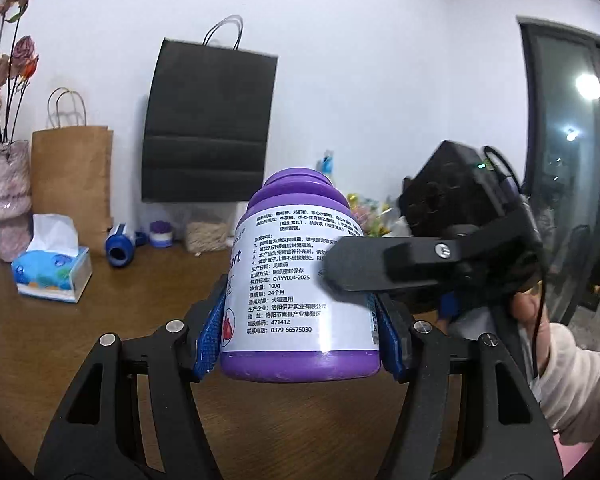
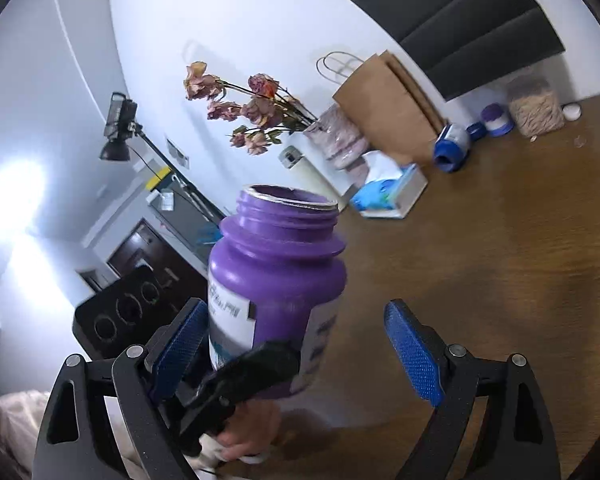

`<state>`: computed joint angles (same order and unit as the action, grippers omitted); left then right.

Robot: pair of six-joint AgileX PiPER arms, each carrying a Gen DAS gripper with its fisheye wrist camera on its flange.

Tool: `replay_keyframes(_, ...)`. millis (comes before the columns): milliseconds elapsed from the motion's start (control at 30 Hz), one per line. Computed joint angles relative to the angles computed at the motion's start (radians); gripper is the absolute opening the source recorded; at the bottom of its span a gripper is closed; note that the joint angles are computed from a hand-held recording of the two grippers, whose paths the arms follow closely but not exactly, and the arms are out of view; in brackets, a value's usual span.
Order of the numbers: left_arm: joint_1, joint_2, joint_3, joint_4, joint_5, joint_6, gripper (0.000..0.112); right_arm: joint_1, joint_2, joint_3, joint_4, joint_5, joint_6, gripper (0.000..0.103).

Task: Flip cup upright
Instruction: 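Rotate the jar upright with the left gripper while the right gripper steadies it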

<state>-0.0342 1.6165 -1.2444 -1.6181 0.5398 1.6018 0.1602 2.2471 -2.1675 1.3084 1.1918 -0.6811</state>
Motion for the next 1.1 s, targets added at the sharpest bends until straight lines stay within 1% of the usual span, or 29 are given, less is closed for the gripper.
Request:
replay_keyframes(67, 0.018, -0.035, 0.023, -0.01, 0.051, 0.005, 0.059, 0.014, -0.054, 0.047, -0.008, -0.026, -0.002, 0.093)
replay_keyframes(100, 0.028, -0.066, 0.045, -0.011, 0.081, 0.012, 0.059, 0.017, -0.098, 0.099, -0.007, -0.046, -0.024, 0.093)
replay_keyframes(167, 0.05, -0.135, 0.103, -0.023, 0.131, 0.037, 0.059, 0.033, -0.191, 0.206, 0.01, -0.083, -0.076, 0.081)
replay_keyframes(200, 0.056, -0.158, 0.118, -0.009, 0.145, 0.025, 0.06, 0.041, -0.24, 0.256, 0.018, -0.088, -0.104, 0.071)
replay_keyframes(233, 0.066, -0.186, 0.144, -0.018, 0.154, 0.036, 0.06, 0.061, -0.283, 0.285, -0.014, -0.117, -0.099, 0.07)
replay_keyframes(300, 0.1, -0.249, 0.202, -0.031, 0.188, 0.035, 0.059, 0.127, -0.399, 0.382, -0.117, -0.222, -0.087, 0.07)
replay_keyframes(333, 0.117, -0.277, 0.223, -0.024, 0.201, 0.022, 0.059, 0.161, -0.436, 0.408, -0.162, -0.263, -0.077, 0.07)
replay_keyframes(400, 0.142, -0.342, 0.25, 0.055, 0.197, -0.05, 0.059, 0.246, -0.505, 0.451, -0.296, -0.352, -0.035, 0.07)
replay_keyframes(467, 0.163, -0.41, 0.291, 0.092, 0.182, -0.071, 0.06, 0.33, -0.555, 0.498, -0.405, -0.432, 0.0, 0.07)
replay_keyframes(500, 0.179, -0.444, 0.306, 0.128, 0.186, -0.1, 0.06, 0.378, -0.583, 0.535, -0.463, -0.486, 0.018, 0.07)
replay_keyframes(533, 0.195, -0.466, 0.313, 0.175, 0.196, -0.136, 0.06, 0.439, -0.615, 0.58, -0.561, -0.561, 0.056, 0.07)
replay_keyframes(600, 0.229, -0.518, 0.348, 0.249, 0.218, -0.172, 0.059, 0.536, -0.664, 0.668, -0.74, -0.669, 0.151, 0.07)
replay_keyframes(667, 0.242, -0.585, 0.429, 0.238, 0.192, -0.119, 0.059, 0.606, -0.692, 0.735, -0.866, -0.741, 0.249, 0.07)
replay_keyframes(700, 0.237, -0.623, 0.477, 0.218, 0.163, -0.084, 0.059, 0.638, -0.712, 0.784, -0.928, -0.789, 0.288, 0.07)
replay_keyframes(767, 0.208, -0.659, 0.528, 0.215, 0.101, -0.057, 0.059, 0.679, -0.721, 0.839, -1.002, -0.851, 0.346, 0.07)
replay_keyframes(867, 0.123, -0.634, 0.549, 0.197, -0.026, -0.064, 0.059, 0.683, -0.687, 0.826, -1.068, -0.853, 0.403, 0.071)
replay_keyframes(900, 0.117, -0.62, 0.55, 0.181, -0.033, -0.058, 0.059, 0.673, -0.664, 0.807, -1.05, -0.839, 0.395, 0.071)
replay_keyframes(933, 0.11, -0.604, 0.552, 0.147, -0.047, -0.039, 0.059, 0.667, -0.65, 0.8, -1.04, -0.84, 0.389, 0.074)
replay_keyframes(967, 0.107, -0.577, 0.551, 0.105, -0.052, -0.015, 0.059, 0.662, -0.639, 0.801, -1.036, -0.859, 0.384, 0.074)
replay_keyframes(1033, 0.1, -0.546, 0.54, 0.109, -0.063, -0.047, 0.059, 0.653, -0.622, 0.803, -1.052, -0.884, 0.397, 0.074)
replay_keyframes(1067, 0.107, -0.527, 0.532, 0.093, -0.055, -0.048, 0.059, 0.644, -0.608, 0.79, -1.044, -0.88, 0.389, 0.074)
replay_keyframes(1100, 0.119, -0.518, 0.531, 0.073, -0.038, -0.036, 0.059, 0.639, -0.602, 0.786, -1.035, -0.885, 0.377, 0.077)
